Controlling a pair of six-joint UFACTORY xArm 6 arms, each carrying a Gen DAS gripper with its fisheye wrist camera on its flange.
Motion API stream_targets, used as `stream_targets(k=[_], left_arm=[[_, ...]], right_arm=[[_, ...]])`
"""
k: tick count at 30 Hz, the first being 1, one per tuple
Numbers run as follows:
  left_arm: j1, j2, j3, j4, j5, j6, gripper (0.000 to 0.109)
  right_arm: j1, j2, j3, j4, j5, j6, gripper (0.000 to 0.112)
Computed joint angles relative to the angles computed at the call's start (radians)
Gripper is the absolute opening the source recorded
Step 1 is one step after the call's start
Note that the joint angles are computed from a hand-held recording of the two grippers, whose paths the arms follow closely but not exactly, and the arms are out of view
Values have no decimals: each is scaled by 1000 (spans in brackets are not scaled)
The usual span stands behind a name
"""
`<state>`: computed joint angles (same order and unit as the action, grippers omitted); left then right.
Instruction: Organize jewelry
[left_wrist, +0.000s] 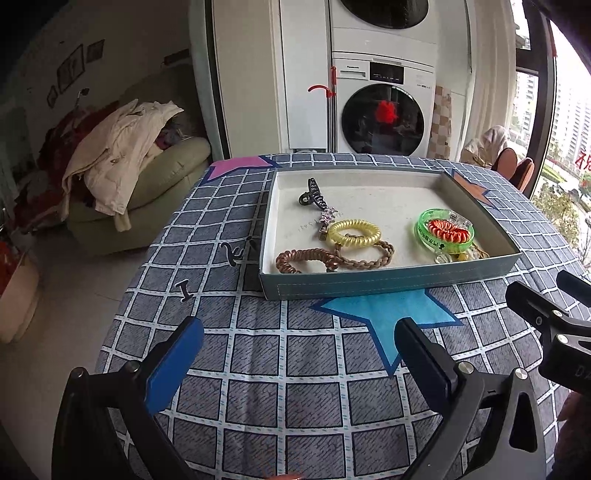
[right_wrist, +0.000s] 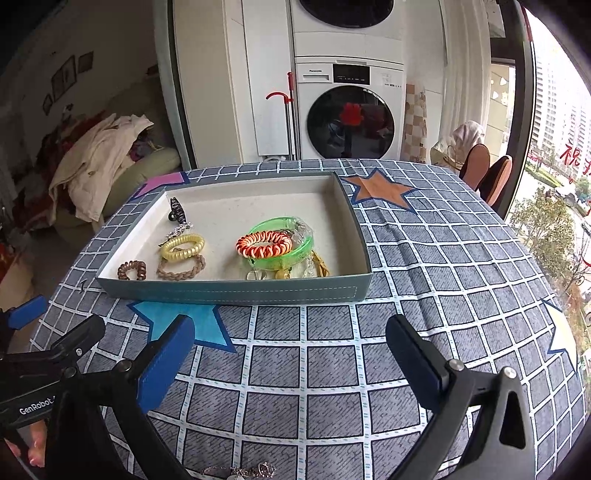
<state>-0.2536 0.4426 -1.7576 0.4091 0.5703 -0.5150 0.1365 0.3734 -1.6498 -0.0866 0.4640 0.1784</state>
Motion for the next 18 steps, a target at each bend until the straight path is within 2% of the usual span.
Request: stream_targets(k=[18], left_arm=[[0,-10,14,21,-19,-24,103]], right_arm=[[2,-13,17,-19,-27,11,103]])
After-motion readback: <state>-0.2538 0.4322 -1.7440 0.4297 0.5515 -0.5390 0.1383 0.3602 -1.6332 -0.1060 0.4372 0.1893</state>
